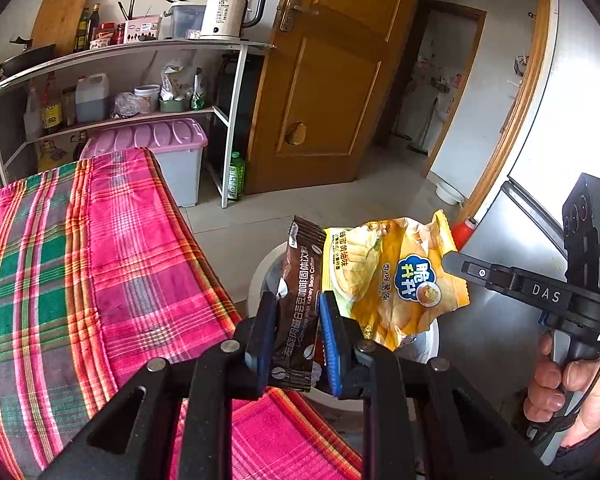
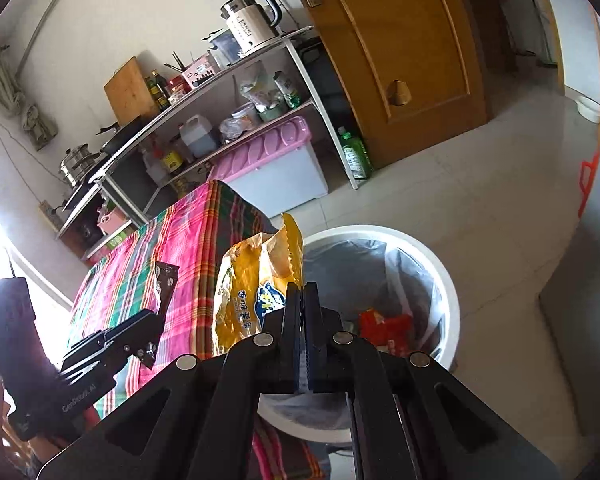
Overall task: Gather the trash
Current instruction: 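Lift both wrappers and carry them over the bin, then open both tools to drop the wrappers into the bin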
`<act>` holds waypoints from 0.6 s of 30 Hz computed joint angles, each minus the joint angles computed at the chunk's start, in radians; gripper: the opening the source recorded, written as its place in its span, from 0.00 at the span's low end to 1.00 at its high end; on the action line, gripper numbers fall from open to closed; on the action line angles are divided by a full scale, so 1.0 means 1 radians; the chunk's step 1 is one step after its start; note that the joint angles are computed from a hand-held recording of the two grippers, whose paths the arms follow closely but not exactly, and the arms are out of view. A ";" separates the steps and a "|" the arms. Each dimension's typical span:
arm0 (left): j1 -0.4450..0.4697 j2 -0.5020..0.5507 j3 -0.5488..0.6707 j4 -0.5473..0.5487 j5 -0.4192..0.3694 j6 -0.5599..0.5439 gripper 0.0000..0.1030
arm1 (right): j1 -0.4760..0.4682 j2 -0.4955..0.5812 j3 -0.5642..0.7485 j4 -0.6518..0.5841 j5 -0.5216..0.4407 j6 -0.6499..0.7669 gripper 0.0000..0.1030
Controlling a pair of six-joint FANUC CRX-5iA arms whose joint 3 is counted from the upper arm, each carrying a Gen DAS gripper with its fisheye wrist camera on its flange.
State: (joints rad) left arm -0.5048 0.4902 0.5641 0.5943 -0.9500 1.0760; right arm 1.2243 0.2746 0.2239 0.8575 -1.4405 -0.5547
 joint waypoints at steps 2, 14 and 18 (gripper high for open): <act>-0.010 0.020 0.025 -0.006 -0.012 0.009 0.23 | 0.001 -0.014 -0.024 -0.006 0.001 -0.018 0.02; -0.059 0.142 0.189 -0.069 -0.101 0.086 0.23 | -0.007 -0.066 -0.113 -0.065 0.020 -0.072 0.02; -0.066 0.179 0.246 -0.092 -0.135 0.121 0.24 | -0.018 -0.079 -0.138 -0.085 0.052 -0.070 0.02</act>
